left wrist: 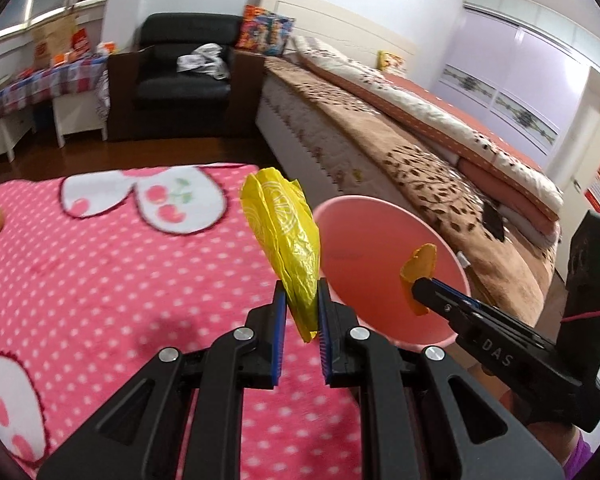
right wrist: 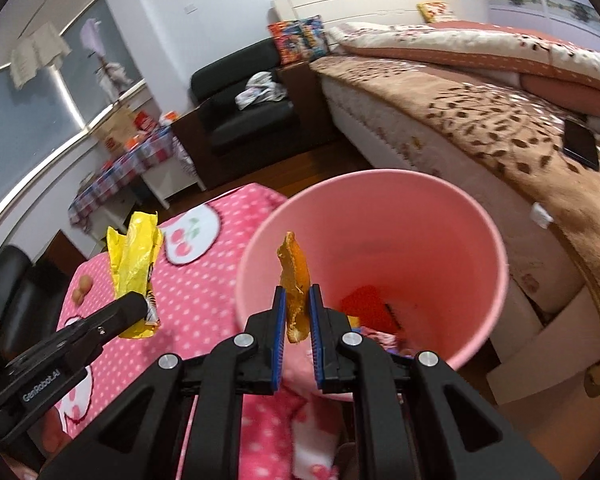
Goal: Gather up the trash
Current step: 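Carry the yellow bag and peel over the pink bucket and open both tools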
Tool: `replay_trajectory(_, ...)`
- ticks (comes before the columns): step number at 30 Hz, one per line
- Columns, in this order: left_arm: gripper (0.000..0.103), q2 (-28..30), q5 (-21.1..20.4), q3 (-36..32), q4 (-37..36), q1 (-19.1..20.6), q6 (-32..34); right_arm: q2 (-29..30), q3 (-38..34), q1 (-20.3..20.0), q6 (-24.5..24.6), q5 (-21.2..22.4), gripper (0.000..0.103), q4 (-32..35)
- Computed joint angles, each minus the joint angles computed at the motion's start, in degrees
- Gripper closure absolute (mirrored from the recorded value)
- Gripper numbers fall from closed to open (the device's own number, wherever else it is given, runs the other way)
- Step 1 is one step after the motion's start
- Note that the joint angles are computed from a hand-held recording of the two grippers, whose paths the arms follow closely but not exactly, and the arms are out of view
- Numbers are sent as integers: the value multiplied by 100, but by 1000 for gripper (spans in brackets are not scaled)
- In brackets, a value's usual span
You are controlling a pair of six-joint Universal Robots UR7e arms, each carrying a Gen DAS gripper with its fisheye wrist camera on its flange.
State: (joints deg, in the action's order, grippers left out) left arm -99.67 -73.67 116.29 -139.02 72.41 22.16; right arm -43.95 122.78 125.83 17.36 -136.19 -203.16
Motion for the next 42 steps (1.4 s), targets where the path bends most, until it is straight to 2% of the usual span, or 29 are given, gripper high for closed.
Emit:
replay_trajectory(13,89,259,-79,204,48,-286,19,-237,382,-248,32,-163,92,-330)
replay_trajectory(29,89,470,-81,236,90,-291,98,-241,512,-367,254,-118,91,-306)
replay_trajectory(32,84,502,-76,233,118,-297,90,-229,517,-361,273,-141,90,-318)
replay_trajectory(36,73,506,-108,236,176,-298,78,-226,524,-349,305,-157,88,-351)
replay_trajectory(42,71,477,-109,221,257,-277,-11,-230,538,-317,342,-187,86,-408)
